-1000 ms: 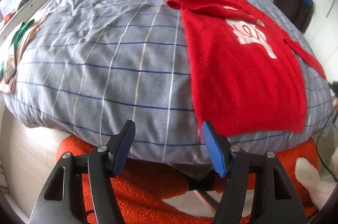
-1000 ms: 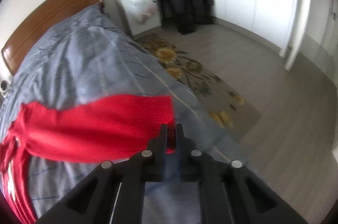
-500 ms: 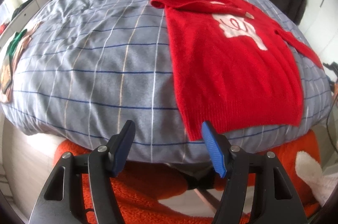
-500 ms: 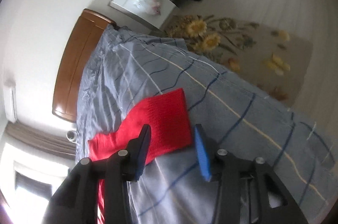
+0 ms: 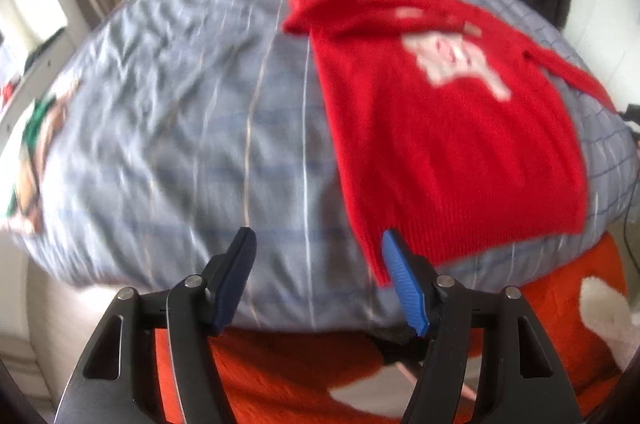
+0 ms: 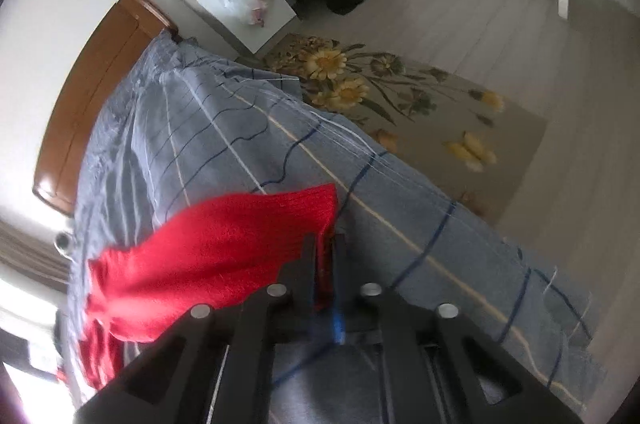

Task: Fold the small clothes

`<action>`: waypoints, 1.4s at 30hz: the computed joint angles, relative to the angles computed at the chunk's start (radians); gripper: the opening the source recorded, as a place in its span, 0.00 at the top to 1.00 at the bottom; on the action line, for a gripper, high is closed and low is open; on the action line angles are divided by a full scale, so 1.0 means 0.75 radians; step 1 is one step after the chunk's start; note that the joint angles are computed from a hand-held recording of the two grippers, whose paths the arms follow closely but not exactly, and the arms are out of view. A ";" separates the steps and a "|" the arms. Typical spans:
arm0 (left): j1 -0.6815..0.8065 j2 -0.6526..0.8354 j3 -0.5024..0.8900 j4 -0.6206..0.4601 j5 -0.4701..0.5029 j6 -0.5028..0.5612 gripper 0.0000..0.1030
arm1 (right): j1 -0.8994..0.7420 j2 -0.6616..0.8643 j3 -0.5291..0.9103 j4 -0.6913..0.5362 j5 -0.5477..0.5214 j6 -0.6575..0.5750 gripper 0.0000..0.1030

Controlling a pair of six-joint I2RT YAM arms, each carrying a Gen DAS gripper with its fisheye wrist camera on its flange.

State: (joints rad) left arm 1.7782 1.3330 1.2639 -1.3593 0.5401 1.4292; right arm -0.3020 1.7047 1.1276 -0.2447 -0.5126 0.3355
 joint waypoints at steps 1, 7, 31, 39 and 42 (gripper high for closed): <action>-0.044 0.028 0.068 -0.024 0.033 -0.044 0.29 | -0.008 -0.023 -0.017 0.001 0.005 -0.007 0.64; -0.519 0.096 0.318 0.092 0.166 -0.415 0.21 | -0.058 -0.436 -0.342 0.151 0.114 -0.149 0.24; -1.568 0.611 0.493 0.447 -0.270 -1.244 0.96 | 1.060 -1.431 -1.081 -0.050 0.523 0.015 0.24; -0.698 0.642 0.881 0.308 0.081 -1.323 0.96 | 1.125 -1.495 -1.087 -0.066 0.593 0.038 0.24; -0.479 0.699 0.880 0.480 -0.055 -1.394 0.96 | 1.197 -1.437 -1.075 -0.025 0.634 0.031 0.24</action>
